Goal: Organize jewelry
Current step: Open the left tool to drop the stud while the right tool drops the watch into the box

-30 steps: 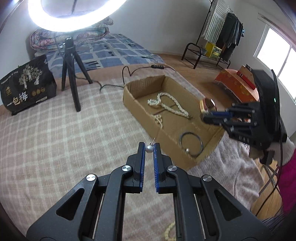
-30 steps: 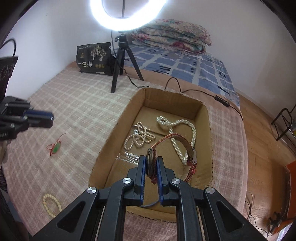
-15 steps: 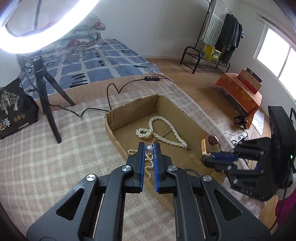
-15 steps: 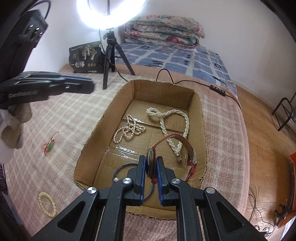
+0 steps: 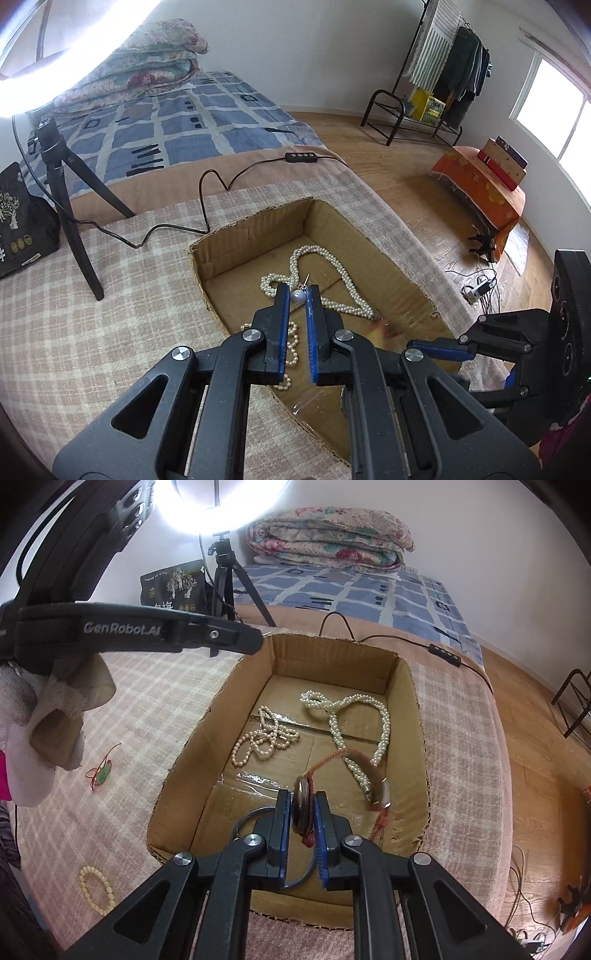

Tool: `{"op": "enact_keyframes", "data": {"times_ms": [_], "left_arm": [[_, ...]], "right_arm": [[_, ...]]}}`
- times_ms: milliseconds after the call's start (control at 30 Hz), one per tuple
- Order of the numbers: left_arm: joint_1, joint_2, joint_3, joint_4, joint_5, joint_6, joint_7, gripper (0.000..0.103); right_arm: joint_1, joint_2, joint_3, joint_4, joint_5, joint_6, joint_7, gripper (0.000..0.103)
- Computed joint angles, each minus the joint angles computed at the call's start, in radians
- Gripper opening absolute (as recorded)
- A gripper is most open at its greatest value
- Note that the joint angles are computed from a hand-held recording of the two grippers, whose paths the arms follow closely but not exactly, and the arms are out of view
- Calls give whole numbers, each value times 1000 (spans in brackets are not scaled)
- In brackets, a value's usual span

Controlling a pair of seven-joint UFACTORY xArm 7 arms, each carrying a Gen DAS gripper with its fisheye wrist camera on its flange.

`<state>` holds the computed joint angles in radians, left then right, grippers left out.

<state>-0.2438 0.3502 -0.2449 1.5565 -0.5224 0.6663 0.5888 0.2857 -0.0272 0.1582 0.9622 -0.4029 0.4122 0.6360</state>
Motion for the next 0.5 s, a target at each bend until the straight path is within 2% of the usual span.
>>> {"op": "enact_keyframes", "data": {"times_ms": [33,67,100,133,167,200,267,400,500], "left_arm": [[-3,-1,2,1,7,2,-4,7],[-4,-1,5,2,14,1,-7,14],[-7,-6,8,-3,22,-3,-13,30],[-8,-11,7,-9,23,-11,-15,38],[-5,-19,5,-18,16,-24,-12,47],[-4,-25,5,-24,11,-33,-12,50],[-4,-32,8,-28,12,-36,-23,55],[2,-48,9,-37,6,-37,-21,55],[7,-66,12,-49,1,-34,-13,55]], "right_arm": [[0,-3,0,-3,3,-9,-2,26],[0,-8,1,-6,-4,-13,3,29],[0,-11,3,-5,-13,-11,9,39],[0,-12,5,-4,-21,-8,14,53],[-1,-14,8,-3,-42,-7,31,60],[-1,-17,11,-3,-69,-8,52,71],[0,-20,17,2,-100,-1,74,76],[6,-23,24,13,-129,24,93,85],[11,-24,28,24,-137,51,101,86]]}}
